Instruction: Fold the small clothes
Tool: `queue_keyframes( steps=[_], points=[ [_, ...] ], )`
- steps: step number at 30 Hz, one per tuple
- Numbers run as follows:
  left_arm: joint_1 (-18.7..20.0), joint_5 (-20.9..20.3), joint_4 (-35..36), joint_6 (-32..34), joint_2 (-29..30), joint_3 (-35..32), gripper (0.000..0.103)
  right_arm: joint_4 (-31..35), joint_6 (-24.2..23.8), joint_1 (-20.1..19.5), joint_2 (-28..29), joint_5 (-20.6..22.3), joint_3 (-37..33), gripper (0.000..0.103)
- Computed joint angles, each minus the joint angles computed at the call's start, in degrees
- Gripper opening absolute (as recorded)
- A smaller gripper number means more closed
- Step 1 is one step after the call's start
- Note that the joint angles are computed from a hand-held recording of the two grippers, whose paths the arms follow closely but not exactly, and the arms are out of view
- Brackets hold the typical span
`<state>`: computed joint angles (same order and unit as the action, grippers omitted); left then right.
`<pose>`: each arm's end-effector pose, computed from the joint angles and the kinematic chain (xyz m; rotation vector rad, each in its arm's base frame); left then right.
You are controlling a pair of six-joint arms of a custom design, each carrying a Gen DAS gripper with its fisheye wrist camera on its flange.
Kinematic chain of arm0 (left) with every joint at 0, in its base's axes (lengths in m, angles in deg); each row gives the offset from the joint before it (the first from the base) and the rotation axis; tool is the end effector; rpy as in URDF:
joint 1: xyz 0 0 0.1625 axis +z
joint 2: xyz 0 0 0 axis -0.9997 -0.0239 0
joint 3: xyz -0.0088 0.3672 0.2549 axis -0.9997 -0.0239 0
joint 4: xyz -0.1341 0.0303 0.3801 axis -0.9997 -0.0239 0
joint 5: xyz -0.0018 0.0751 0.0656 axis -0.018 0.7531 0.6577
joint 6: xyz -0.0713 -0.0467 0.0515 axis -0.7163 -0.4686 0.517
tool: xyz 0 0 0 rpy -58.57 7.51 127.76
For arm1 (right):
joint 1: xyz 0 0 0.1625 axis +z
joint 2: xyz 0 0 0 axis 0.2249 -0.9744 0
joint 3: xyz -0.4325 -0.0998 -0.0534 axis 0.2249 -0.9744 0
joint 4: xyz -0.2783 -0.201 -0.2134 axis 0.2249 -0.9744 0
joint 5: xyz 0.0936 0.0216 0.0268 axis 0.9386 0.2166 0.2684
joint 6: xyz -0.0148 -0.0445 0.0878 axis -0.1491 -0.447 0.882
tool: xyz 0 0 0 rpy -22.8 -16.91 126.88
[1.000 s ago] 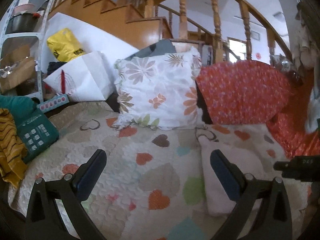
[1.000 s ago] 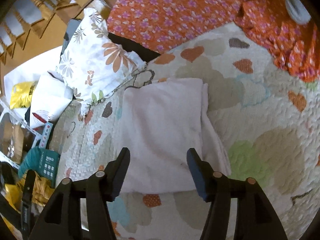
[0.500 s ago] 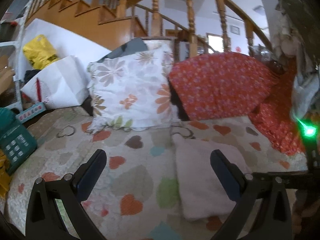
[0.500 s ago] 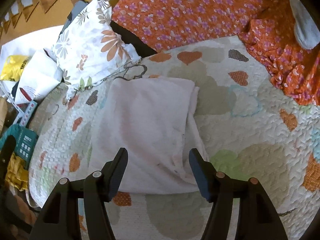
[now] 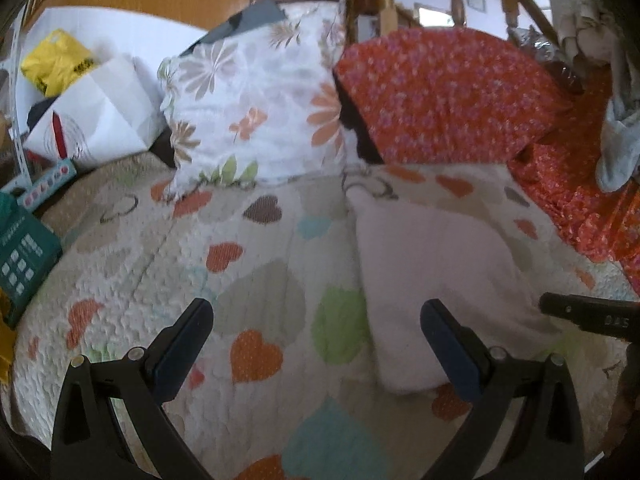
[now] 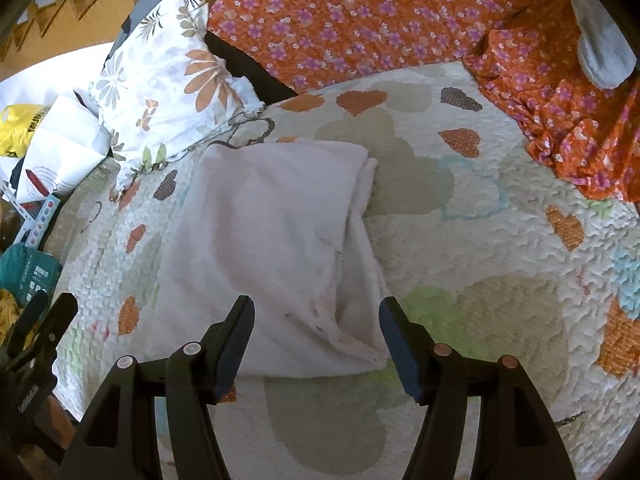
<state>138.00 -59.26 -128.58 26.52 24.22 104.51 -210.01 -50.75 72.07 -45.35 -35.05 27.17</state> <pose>-0.3524 -0.7626 0.0251 0.0792 1.9511 -1.1926 0.0398 -0.8604 0.3083 0.5913 -2.6318 0.6564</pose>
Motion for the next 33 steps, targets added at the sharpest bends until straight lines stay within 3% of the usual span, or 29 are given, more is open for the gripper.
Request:
queue_keyframes(
  steps=[4,10,20,28,33],
  points=[
    [0.38,-0.71,4.82,-6.06,-2.03,3.24,0.103,0.05,-0.42,0.05,0.08,-0.64,0.05,0.070],
    [0.47,-0.45,9.66,-9.26,-3.16,5.32,0.103,-2.19,-2.73,0.64,-0.12,-2.34,2.20,0.072],
    [1.69,-1.70,25.55,-24.93,-8.17,11.53,0.103,-2.03,-3.53,1.26,0.65,-3.41,2.49,0.073],
    [2.53,-2.99,30.50,-32.58,-11.22,15.33,0.103,-2.02,-4.11,1.83,1.04,-3.59,2.86,0.074],
    [2.73,-3.93,30.27,-33.42,-11.91,16.02,0.103,-2.60,-4.86,2.13,1.15,-3.87,3.31,0.075]
  ],
)
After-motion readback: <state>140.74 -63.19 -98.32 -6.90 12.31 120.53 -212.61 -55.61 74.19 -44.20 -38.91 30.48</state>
